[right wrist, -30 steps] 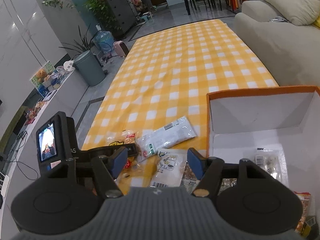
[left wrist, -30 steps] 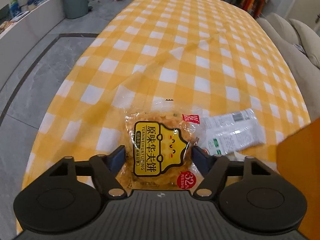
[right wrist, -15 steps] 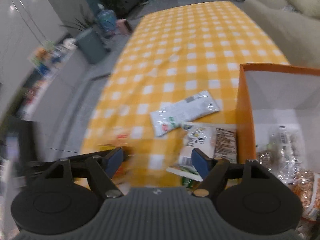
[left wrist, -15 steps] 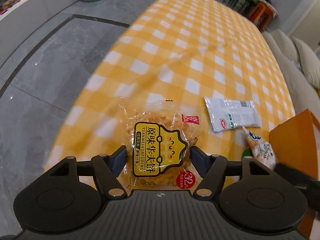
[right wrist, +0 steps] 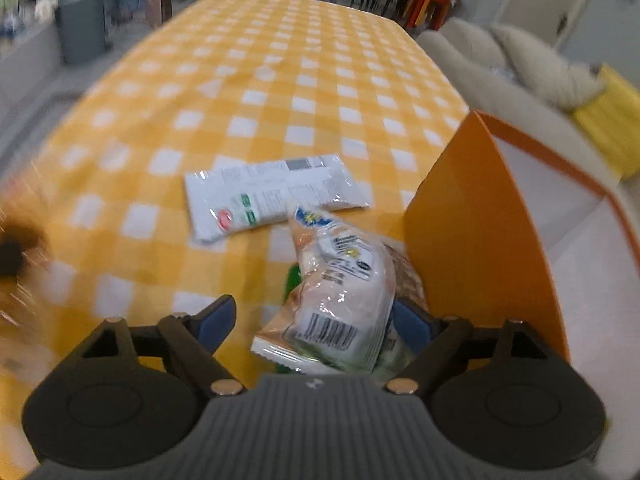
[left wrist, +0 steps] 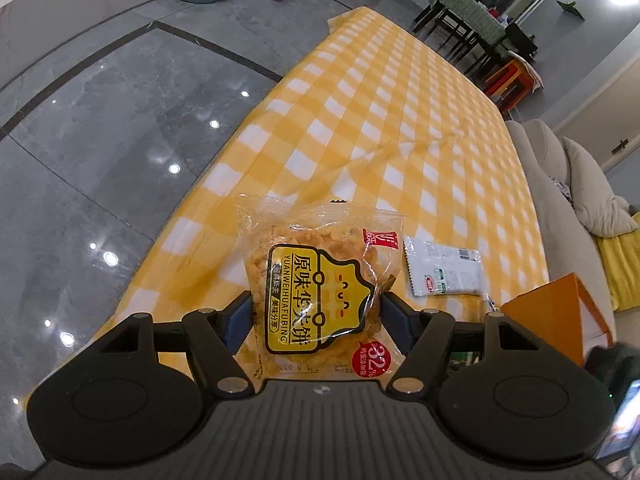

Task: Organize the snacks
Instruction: 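Carry the white printed bag into the box and open the right tool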

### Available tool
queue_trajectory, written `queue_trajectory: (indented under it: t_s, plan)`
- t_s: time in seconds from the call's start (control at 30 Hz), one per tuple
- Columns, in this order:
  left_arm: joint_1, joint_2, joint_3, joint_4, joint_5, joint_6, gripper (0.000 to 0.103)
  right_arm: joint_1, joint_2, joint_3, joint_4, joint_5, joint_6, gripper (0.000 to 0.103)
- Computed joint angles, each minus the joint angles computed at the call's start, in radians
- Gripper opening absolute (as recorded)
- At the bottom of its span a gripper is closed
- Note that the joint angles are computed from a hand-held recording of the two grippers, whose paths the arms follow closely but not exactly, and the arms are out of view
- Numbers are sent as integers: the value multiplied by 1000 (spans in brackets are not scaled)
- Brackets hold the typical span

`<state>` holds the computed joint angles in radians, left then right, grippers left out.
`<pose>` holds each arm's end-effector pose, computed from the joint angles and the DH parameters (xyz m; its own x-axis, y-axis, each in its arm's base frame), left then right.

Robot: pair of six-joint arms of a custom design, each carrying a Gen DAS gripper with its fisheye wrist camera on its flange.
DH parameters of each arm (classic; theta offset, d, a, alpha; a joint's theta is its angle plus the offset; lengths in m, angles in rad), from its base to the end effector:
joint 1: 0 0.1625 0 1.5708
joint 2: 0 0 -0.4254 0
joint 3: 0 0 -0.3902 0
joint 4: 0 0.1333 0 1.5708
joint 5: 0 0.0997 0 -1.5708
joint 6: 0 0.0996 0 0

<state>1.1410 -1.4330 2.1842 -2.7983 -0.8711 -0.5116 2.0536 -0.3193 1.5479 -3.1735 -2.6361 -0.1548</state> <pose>-0.0152 -0.5069 0.2955 -0.8950 -0.3516 -0.2746 -0.0778 0.7291 -0.6800 0.3405 -0.5501 -0.0800 -0.5038 -0.0694 0.8610 -0.5160 0.8236 -0.2355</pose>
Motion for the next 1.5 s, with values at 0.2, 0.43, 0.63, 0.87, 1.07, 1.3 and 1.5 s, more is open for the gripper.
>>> queue_trajectory:
  t_s: [0.2,0.43,0.63,0.87,1.07,1.3,1.5]
  plan:
    - [6,-33,14,-52,-47,19,78,-14,-19,69,-149,71,-22,55]
    - [13,-50,21,-80,-41,23,78,-25,-143,195,-31,370,15,93]
    - [15,-56,28,-89,-37,35,78,-83,-217,244,-76,549,97,100]
    - [14,-41,19,-64,-29,58,78,-112,-197,121,158,475,51,100]
    - [29,-16,11,-59,-52,74,78,-109,-154,91,174,446,20,100]
    - [39,-2,1,-52,-78,100,78,-119,-161,132,63,484,23,67]
    - [33,-9,2,-30,-72,90,78,-119,-191,145,71,499,41,59]
